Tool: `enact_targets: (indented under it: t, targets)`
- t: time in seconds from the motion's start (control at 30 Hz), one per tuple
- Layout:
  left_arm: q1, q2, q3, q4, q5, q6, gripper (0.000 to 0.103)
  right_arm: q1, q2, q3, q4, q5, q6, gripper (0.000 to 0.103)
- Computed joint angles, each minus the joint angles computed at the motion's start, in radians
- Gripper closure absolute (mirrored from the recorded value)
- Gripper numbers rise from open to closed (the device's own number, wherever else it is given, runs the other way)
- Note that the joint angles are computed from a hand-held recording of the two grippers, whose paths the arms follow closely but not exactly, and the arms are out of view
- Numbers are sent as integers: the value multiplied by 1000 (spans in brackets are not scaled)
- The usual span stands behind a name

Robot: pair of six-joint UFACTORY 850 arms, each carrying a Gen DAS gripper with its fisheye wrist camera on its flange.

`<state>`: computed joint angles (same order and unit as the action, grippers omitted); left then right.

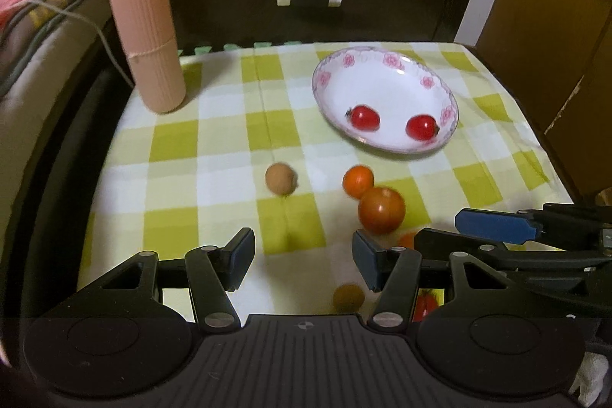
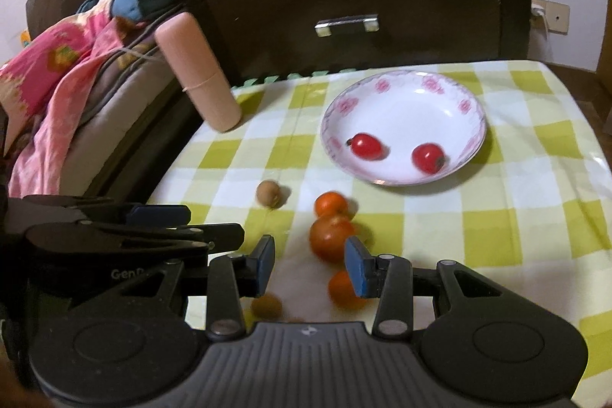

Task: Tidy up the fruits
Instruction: 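Withdraw both grippers from the bowl back toward the remaining fruits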

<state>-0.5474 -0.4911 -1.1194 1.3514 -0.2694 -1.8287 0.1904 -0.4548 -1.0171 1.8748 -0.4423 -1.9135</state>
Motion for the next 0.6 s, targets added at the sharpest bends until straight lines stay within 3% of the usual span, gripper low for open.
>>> enact_targets:
  t: [0.3, 0.6]
  targets:
    - [-4, 76, 100, -78, -22, 4, 41, 28, 29, 47, -70, -20, 70, 64]
    - [-29, 120, 160, -280, -89, 128, 41, 67, 58, 88, -148, -45, 74, 64]
